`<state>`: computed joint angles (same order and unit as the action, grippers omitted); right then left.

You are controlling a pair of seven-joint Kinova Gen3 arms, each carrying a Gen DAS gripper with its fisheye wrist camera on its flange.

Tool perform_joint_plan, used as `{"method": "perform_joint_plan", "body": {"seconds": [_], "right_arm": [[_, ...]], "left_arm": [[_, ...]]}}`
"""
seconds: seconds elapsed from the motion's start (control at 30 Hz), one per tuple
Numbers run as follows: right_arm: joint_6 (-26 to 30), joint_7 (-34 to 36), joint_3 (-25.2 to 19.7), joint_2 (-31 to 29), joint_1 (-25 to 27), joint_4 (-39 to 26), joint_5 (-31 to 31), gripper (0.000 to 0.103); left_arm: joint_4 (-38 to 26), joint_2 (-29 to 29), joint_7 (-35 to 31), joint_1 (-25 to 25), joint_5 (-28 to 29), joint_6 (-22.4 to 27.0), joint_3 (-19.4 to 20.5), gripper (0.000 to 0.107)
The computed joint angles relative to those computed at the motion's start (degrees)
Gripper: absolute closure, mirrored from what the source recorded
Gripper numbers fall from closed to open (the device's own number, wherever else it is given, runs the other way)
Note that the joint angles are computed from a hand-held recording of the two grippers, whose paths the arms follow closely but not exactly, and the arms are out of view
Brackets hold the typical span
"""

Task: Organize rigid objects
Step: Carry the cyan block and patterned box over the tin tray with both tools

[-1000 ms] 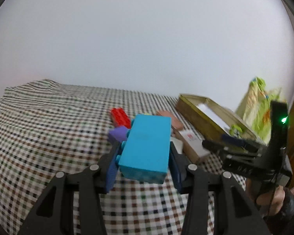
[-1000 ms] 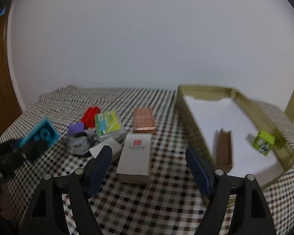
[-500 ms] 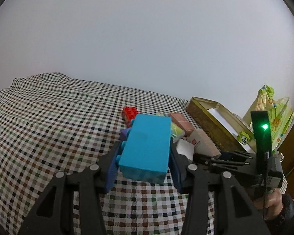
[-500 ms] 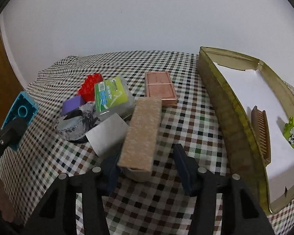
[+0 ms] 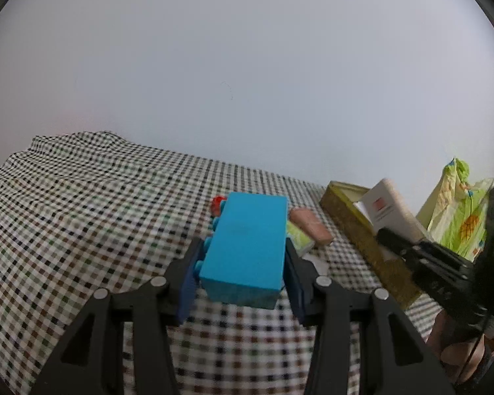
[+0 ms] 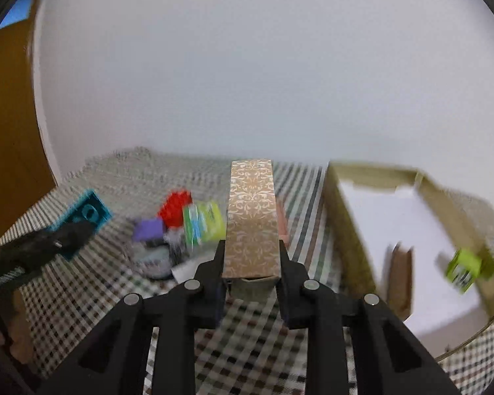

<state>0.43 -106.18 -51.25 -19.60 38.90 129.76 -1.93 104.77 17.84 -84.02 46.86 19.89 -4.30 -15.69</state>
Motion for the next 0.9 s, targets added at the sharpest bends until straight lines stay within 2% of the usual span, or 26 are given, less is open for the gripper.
{"method": "perform_joint_plan", "body": {"seconds": [0.07,0.17,0.27,0.5,0.6,0.73,0.8,0.9], "right_arm": [[-4.03,0.14,3.06,-1.29,-1.41,2.01,-0.48,0.075],[-7.24,1.91,5.16,-2.99,-0.71,3.89,-3.02,0.075],[-8.85,4.55,6.74,-3.53,0.66,5.33,-5.48,0.075],[-9.99,9.09,18.93,-2.52,-3.42,7.40,-7.53,0.075],[-10.15,10.85,23.46,-2.02,-5.85,7.72,-8.33,0.075],[-10.80,14.74,25.04,-1.31,-5.43,7.75,-10.22,0.075],[-10.17,17.29,23.17,-1.53,-2.43,7.66,-12.23,0.075],[-10.08,20.33,23.57,-0.95,-1.09,7.83,-13.16,0.075]], "left_arm": [[-0.85,0.47,-0.15,1.67,0.64,-0.18,-1.17,0.062],[-2.72,1.89,-1.42,7.44,2.48,-0.46,-6.04,0.062],[-3.99,2.86,-2.23,7.49,3.05,-2.15,-4.14,0.062],[-10.05,6.61,-5.24,11.12,6.44,-1.18,-4.77,0.062],[-12.82,8.13,-4.83,10.72,5.33,-0.83,-2.84,0.062],[-17.39,10.77,-3.25,12.55,3.73,2.01,-4.00,0.062],[-19.86,12.16,-1.84,13.04,2.50,3.94,-4.18,0.062],[-23.90,14.78,0.68,15.72,0.72,7.11,-7.08,0.062]]}}
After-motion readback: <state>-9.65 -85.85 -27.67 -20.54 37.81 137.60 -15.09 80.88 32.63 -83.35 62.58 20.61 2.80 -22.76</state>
